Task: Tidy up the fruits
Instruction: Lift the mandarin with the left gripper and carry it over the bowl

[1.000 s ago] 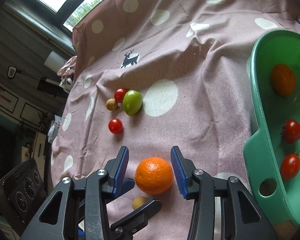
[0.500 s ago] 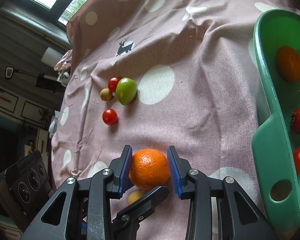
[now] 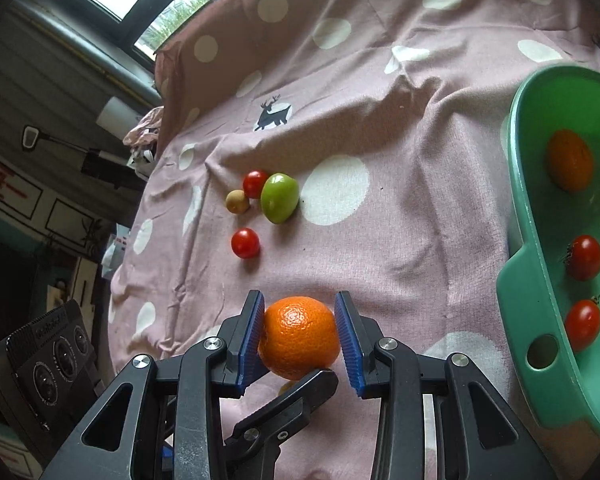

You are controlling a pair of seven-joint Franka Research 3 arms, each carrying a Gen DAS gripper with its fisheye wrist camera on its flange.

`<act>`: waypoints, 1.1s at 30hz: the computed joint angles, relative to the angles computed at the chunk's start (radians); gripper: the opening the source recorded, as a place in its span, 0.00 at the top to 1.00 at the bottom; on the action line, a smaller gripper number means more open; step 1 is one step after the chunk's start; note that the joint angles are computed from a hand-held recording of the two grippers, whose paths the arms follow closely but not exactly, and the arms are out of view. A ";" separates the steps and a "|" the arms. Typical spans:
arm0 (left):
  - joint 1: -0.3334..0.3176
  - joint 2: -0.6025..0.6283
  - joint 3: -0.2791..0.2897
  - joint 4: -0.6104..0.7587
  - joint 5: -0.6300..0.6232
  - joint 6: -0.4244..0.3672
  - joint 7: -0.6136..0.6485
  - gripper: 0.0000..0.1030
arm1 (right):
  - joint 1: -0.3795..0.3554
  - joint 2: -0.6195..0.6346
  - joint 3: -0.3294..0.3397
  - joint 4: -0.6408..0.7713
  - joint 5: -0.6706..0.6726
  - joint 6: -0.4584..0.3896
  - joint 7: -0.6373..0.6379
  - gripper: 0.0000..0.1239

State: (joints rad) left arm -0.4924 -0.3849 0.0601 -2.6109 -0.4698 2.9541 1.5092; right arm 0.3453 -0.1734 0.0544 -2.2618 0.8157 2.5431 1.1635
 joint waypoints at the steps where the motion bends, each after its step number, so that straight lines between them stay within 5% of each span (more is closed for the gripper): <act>1: 0.004 -0.011 -0.006 -0.005 0.004 0.010 -0.002 0.59 | 0.003 -0.011 0.002 -0.005 0.004 0.011 -0.010 0.68; 10: 0.035 -0.056 -0.059 0.000 0.142 0.060 -0.093 0.59 | 0.029 -0.113 -0.018 -0.052 0.049 0.090 -0.080 0.68; 20: -0.007 0.004 -0.063 0.099 0.246 0.070 -0.132 0.59 | 0.034 -0.193 -0.065 -0.097 0.089 0.175 -0.119 0.67; 33: -0.065 0.140 -0.075 0.248 0.155 0.047 -0.007 0.59 | -0.020 -0.225 -0.106 -0.122 0.098 0.195 -0.099 0.67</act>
State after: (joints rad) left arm -0.5576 -0.2453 -0.0152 -2.3627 -0.3144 3.0014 1.5024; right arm 0.3251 -0.3984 -0.0521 -2.3837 0.9137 2.7382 1.0650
